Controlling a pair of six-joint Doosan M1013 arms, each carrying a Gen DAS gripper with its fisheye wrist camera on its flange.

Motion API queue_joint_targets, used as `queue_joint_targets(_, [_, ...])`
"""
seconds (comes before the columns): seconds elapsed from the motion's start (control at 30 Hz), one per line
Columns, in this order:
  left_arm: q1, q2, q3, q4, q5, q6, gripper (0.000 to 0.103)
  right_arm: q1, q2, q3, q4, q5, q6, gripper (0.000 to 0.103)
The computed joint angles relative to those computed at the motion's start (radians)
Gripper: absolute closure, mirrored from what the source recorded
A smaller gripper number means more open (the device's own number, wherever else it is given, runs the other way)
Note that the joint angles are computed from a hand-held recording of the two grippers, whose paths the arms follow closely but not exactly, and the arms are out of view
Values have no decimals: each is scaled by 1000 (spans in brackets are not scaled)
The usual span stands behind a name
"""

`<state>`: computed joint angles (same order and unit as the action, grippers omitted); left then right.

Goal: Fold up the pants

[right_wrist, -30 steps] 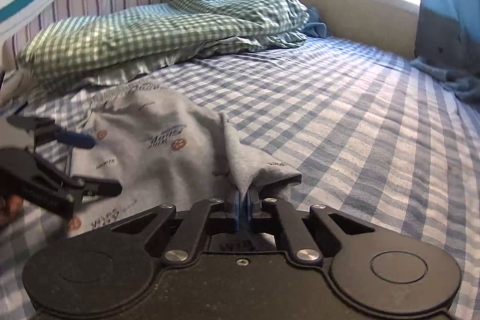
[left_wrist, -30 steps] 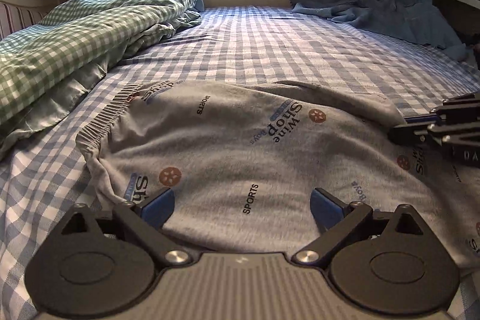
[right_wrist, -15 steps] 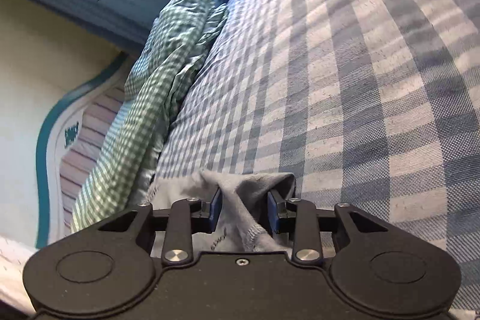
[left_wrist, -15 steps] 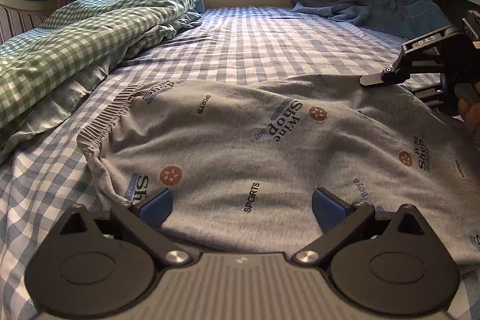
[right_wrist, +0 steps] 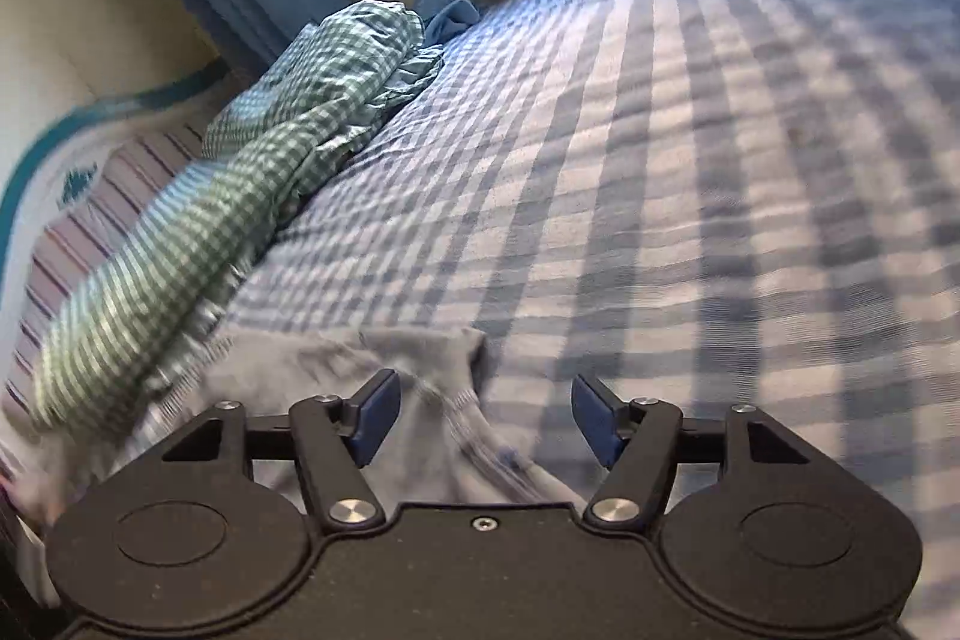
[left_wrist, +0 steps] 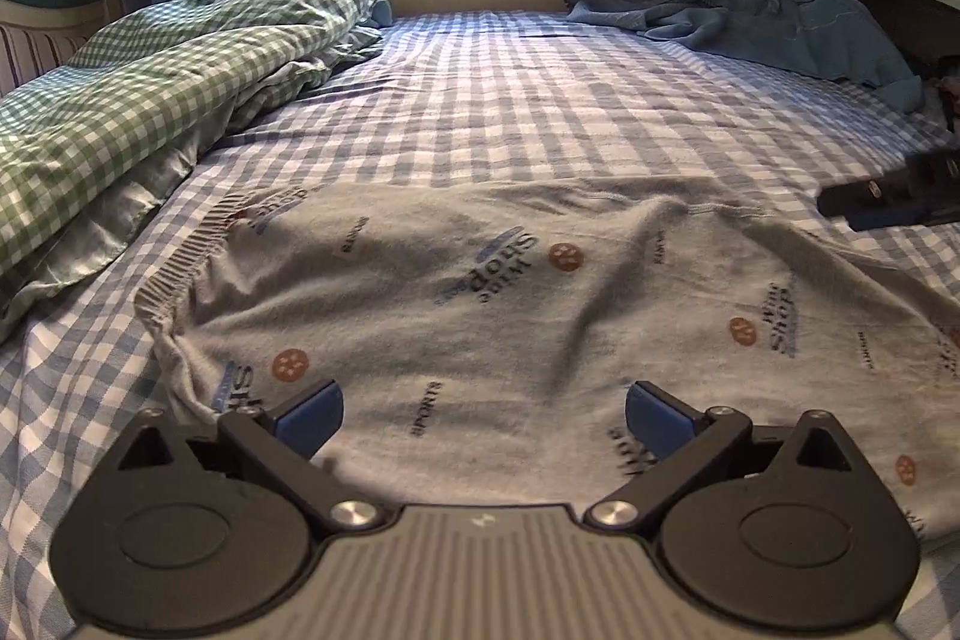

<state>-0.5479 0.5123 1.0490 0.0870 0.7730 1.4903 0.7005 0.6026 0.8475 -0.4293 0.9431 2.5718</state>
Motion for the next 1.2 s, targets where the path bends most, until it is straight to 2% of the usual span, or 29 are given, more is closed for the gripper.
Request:
queue_joint_targets(0.07, [-15, -2, -1, -23, 1, 23, 1, 58, -37, 53, -158, 104, -11, 19])
queue_joint_targets(0.17, [-48, 3, -13, -23, 37, 45, 1, 140, -89, 160, -344, 266, 23, 17])
queue_joint_targets(0.27, [-83, 8, -14, 24, 68, 58, 1, 196, -121, 249, -458, 421, 69, 10])
queue_joint_targets(0.33, [-109, 4, -3, 90, 75, 22, 1, 218, -136, 301, -503, 512, 84, 7])
queue_joint_targets(0.43, [-137, -5, -3, 144, 85, -17, 0, 255, -200, 404, -564, 554, 222, 5])
queue_joint_targets(0.57, [-178, -13, -15, 137, 74, 5, 0, 310, -290, 524, -634, 610, 510, 1])
queue_joint_targets(0.7, [-232, -8, -35, 53, 31, 114, 0, 357, -362, 605, -616, 688, 713, 1])
queue_joint_targets(0.77, [-256, 9, -67, -41, 53, 196, 0, 375, -386, 633, -593, 725, 787, 1])
queue_joint_targets(0.83, [-276, 46, -134, -168, 134, 268, 0, 391, -417, 670, -574, 719, 867, 1])
queue_joint_targets(0.9, [-292, 92, -213, -284, 220, 314, 0, 400, -453, 713, -551, 673, 955, 1])
queue_joint_targets(1.0, [-320, 181, -358, -406, 352, 374, 0, 412, -520, 795, -569, 516, 1107, 1])
queue_joint_targets(1.1, [-349, 318, -594, -432, 553, 412, 0, 414, -562, 858, -625, 371, 1242, 3])
queue_joint_targets(1.13, [-359, 360, -668, -416, 604, 418, 0, 412, -566, 863, -636, 346, 1268, 4])
queue_joint_targets(1.2, [-379, 401, -733, -361, 627, 428, 0, 407, -560, 856, -641, 365, 1302, 6])
